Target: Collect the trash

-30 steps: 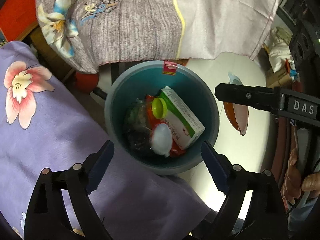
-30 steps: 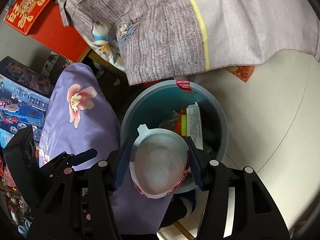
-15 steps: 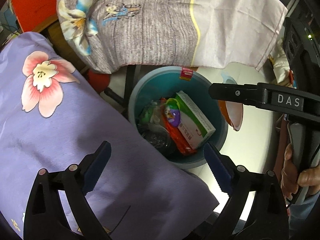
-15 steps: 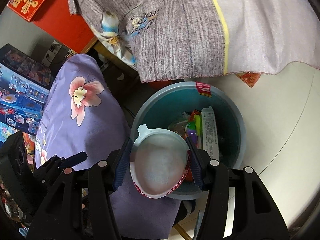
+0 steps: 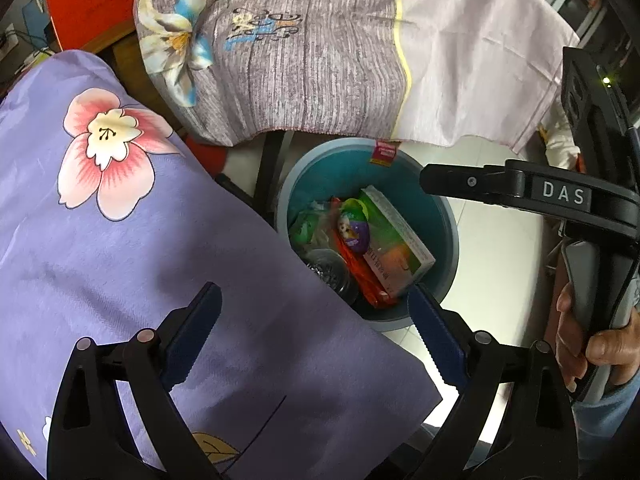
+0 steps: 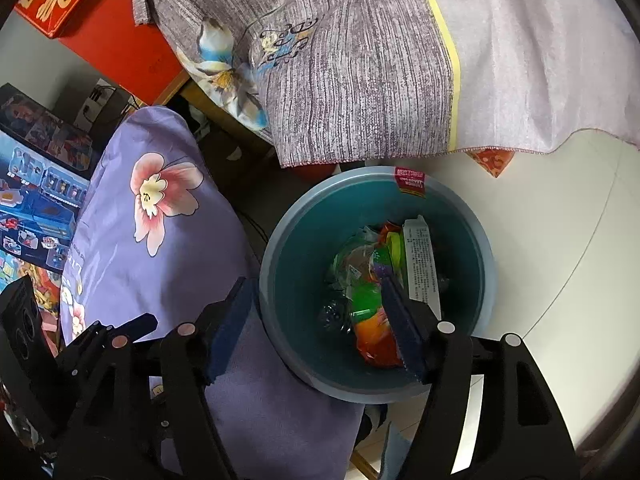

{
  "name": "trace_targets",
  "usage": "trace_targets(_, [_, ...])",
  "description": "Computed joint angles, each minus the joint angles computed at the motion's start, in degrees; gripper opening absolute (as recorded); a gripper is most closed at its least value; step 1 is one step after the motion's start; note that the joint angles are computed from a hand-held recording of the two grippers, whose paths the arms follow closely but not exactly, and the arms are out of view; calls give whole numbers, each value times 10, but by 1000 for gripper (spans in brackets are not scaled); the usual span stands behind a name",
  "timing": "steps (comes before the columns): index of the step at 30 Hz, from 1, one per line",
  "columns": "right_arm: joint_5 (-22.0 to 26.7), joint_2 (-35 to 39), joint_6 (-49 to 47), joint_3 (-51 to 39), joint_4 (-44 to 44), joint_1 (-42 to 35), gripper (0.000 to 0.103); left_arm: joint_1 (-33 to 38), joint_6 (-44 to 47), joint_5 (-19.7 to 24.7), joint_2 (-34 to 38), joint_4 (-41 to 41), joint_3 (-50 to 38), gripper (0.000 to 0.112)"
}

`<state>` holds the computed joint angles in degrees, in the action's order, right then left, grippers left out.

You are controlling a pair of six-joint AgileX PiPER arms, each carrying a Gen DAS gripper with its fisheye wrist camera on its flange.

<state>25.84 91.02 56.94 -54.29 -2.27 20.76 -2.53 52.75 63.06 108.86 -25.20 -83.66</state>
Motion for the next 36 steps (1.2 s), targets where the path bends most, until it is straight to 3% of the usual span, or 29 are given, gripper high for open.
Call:
trace_targets(17, [41, -32, 66, -6, -39, 42, 83, 16, 19, 8, -39, -10, 21, 95])
trace_targets(26, [140, -94, 249, -4, -205, 149, 88, 34, 49, -16, -121, -24, 83, 99])
trace_targets(36, [150, -169, 387, 50, -257, 232, 88, 82, 65, -6, -193, -42, 121, 99])
